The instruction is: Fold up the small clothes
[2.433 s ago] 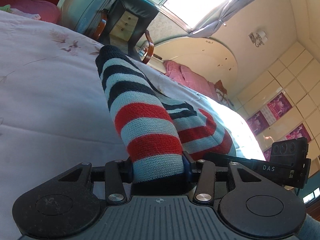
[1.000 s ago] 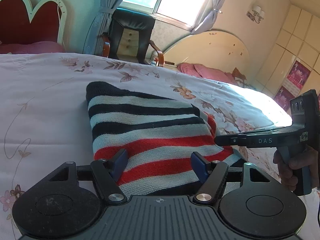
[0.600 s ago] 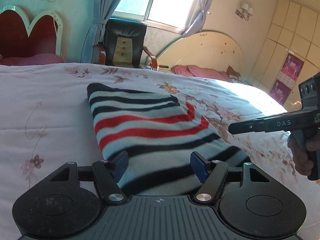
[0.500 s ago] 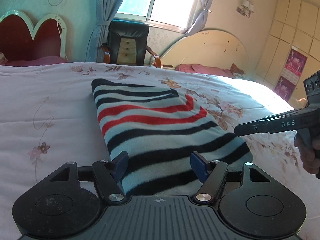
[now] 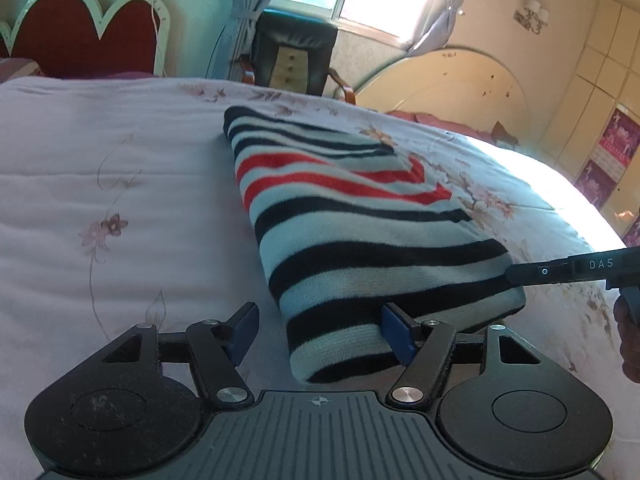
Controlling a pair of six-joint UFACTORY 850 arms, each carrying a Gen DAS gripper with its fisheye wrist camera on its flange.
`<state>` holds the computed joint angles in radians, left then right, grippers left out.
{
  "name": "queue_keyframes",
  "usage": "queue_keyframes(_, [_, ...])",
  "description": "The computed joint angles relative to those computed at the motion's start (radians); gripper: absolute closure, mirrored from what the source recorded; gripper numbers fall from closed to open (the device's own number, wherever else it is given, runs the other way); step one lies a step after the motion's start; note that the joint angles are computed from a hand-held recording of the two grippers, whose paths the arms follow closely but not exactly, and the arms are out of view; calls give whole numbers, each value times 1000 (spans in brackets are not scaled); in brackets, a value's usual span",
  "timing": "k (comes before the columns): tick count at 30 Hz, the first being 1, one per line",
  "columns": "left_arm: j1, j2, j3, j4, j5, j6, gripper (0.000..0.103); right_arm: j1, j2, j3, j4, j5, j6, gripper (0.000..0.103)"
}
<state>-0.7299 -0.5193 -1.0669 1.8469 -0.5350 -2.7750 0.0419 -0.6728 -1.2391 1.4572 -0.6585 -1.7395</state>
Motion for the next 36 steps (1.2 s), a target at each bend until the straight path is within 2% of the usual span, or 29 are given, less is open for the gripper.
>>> queue_keyframes(2, [-2, -10, 6, -7, 3, -27, 35, -1, -13, 2, 15, 27, -9, 101])
queue_keyframes(4, [-3, -15, 25, 51, -13, -123, 35, 5, -26, 6, 47, 107, -24, 102])
queue_keyframes(5, [-5, -12, 28, 56, -16, -137, 35, 2, -41, -5, 32, 121, 0, 102])
queue_keyframes(7, [-19, 5, 32, 30, -55, -115, 35, -28, -59, -16, 26, 62, 50, 102])
queue_keyframes(9, [-30, 29, 45, 79, -117, -147, 35, -41, -7, 29, 120, 40, -66, 99])
queue_keyframes(11, [-22, 29, 19, 88, -145, -101, 35, -46, 27, 53, 203, -26, -174, 95])
queue_keyframes(12, [-10, 19, -3, 97, -138, -76, 35, -38, 34, 49, 222, -48, -206, 92])
queue_keyframes(13, [7, 2, -38, 99, -123, -44, 35, -22, 32, 35, 238, -60, -237, 83])
queue_keyframes(15, [34, -34, -93, 135, -103, -39, 35, 29, 9, -21, 235, -33, -240, 82])
queue_keyframes(17, [55, -62, -138, 153, -52, -39, 35, 69, -31, -86, 196, -26, -201, 85])
queue_keyframes(20, [50, -85, -168, 144, -11, 18, 35, 115, -66, -131, 111, 16, -177, 86])
queue_keyframes(23, [28, -79, -132, 167, -49, 2, 35, 124, -69, -110, 71, 73, -224, 87])
queue_keyframes(26, [13, -62, -97, 191, -78, -33, 35, 90, -51, -52, 115, 48, -340, 87])
queue_keyframes(32, [-46, -88, -127, -10, -148, 232, 35, 60, -2, 33, 194, 53, -529, 86])
queue_keyframes(36, [-71, -83, -112, -49, -164, 256, 35, 64, 13, 55, 230, 71, -606, 85])
